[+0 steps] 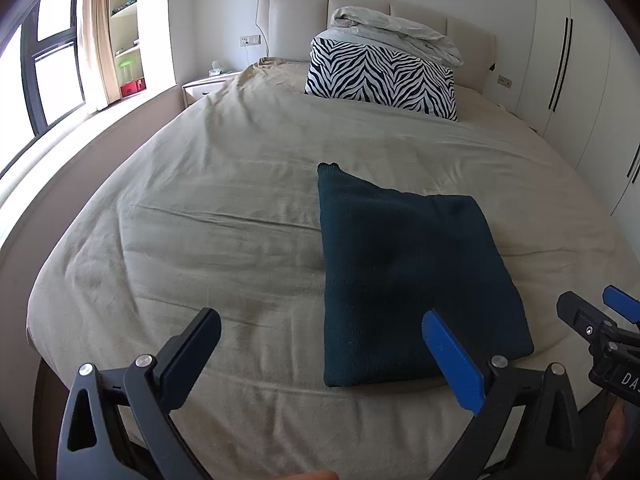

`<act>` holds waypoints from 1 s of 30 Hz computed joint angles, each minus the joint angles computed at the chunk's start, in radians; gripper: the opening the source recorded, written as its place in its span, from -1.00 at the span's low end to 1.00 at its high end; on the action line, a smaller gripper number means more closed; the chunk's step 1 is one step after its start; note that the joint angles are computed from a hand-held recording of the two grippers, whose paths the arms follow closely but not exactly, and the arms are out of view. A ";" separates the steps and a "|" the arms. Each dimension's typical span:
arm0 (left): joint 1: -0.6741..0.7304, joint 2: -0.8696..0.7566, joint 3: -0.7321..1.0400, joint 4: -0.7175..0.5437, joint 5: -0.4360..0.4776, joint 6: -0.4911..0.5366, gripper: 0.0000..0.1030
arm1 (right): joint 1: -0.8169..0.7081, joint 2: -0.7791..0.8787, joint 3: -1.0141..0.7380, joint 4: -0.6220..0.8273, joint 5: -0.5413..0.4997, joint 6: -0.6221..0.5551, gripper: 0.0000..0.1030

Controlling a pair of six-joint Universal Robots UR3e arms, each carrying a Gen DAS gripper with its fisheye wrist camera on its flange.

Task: Fold small clothes

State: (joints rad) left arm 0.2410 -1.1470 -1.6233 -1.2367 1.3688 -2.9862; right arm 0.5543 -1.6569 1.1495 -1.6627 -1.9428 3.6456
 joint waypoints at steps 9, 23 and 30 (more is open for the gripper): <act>-0.004 -0.009 -0.003 0.006 0.011 -0.006 1.00 | -0.002 0.005 -0.007 0.008 -0.002 0.007 1.00; -0.003 -0.003 -0.016 0.009 0.013 -0.005 1.00 | -0.002 0.008 -0.013 0.015 -0.004 0.010 1.00; -0.002 0.001 -0.021 0.008 0.011 -0.002 1.00 | 0.001 0.012 -0.015 0.017 -0.005 0.015 1.00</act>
State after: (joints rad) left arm 0.2386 -1.1464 -1.6448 -1.2283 1.3797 -2.9884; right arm 0.5555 -1.6445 1.1342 -1.6455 -1.9478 3.6605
